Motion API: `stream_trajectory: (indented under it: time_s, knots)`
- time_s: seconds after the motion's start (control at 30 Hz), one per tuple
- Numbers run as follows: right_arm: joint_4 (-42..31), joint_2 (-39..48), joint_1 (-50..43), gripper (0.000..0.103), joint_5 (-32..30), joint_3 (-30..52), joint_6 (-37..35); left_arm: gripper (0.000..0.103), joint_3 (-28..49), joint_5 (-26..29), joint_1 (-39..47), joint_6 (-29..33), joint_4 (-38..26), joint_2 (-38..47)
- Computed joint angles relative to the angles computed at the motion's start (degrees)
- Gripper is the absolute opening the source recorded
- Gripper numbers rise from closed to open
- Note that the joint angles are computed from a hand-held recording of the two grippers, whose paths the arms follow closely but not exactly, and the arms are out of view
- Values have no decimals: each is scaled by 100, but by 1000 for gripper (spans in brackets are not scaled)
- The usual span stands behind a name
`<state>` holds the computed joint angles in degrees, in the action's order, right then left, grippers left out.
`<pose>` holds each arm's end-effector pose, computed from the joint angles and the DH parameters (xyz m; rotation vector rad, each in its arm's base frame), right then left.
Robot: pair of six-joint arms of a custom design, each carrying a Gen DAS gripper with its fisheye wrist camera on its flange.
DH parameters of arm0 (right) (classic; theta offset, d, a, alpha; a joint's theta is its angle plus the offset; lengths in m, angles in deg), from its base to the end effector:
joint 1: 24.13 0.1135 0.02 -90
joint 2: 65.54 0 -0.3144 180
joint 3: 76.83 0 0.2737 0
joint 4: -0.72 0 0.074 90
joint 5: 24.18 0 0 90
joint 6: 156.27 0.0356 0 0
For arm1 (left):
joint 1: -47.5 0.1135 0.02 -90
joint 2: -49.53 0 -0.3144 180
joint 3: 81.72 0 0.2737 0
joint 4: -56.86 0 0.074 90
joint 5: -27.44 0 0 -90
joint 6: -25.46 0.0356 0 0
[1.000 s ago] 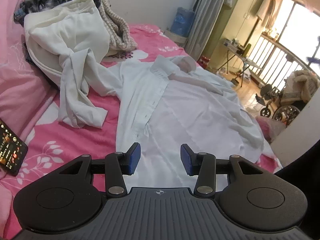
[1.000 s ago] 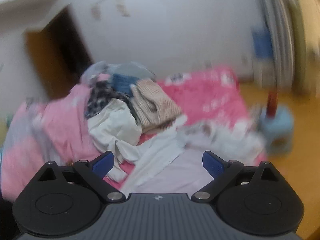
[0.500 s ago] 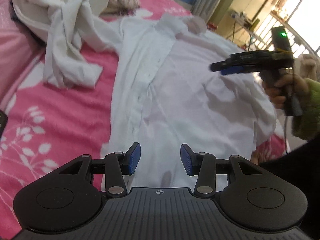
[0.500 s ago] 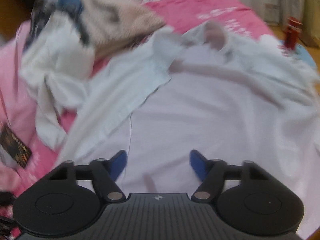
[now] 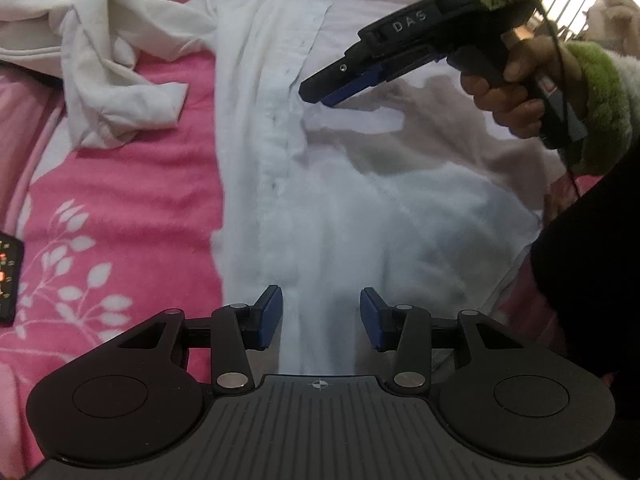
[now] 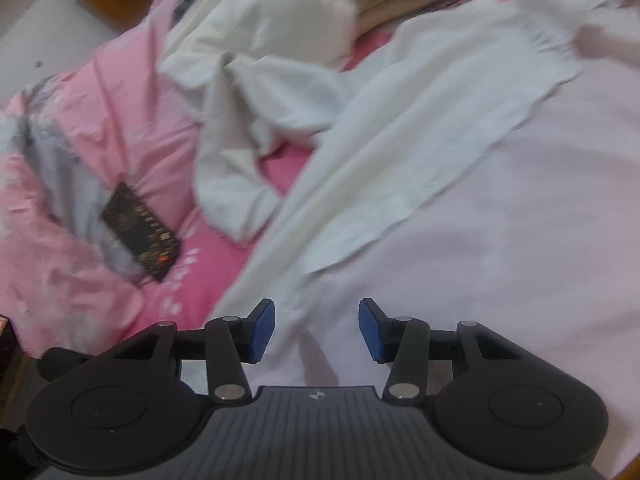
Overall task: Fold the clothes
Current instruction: 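Lower the left gripper to the shirt placket while the right gripper hovers over the shirt, then pinch the shirt placket with the left gripper while the right gripper pinches the shirt front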
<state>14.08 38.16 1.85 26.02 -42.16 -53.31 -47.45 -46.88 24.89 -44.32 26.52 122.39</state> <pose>0.2144 0.1298 0.0797 -0.5783 2.5272 1.1446 0.1627 -0.0782 0.1422 1.0715 2.5388 -0.3899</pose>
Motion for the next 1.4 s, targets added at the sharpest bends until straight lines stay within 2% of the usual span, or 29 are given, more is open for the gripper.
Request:
stream_trajectory:
  time_s: [0.13, 0.27, 0.4, 0.53, 0.73, 0.8, 0.87, 0.97, 1.23, 1.33, 1.4]
  knots:
    - [-20, 129, 392, 50, -262, 111, -42, 43, -87, -229, -8, 105, -172, -249]
    - [-440, 217, 829, 50, 8, 303, -128, 43, -225, -486, -150, -44, -53, -197]
    - [-373, 222, 868, 50, 50, 288, 91, 43, -392, -645, -189, -271, 284, -38]
    - [-287, 230, 823, 50, 24, 226, 319, 31, -417, -638, -65, -422, 351, -19]
    - [-183, 386, 788, 50, -119, 243, 624, 21, -255, 15, 663, -528, 64, -14]
    - [-89, 486, 746, 50, -200, 251, 767, 17, -267, 69, 750, -610, 63, -37]
    - [66, 572, 679, 51, -326, 234, 969, 7, -306, 88, 796, -715, 120, -63]
    - [228, 625, 573, 51, -477, 204, 1191, 2, -331, 119, 818, -799, 180, -114]
    - [576, 702, 308, 51, -1196, 38, 1513, 3, -256, 253, 938, -593, 54, -69]
    - [477, 825, 436, 51, -1259, 146, 1523, 4, -358, -234, 530, -525, 152, -139]
    - [449, 921, 535, 51, -1309, 215, 1543, 10, -403, -448, 319, -487, 204, -129]
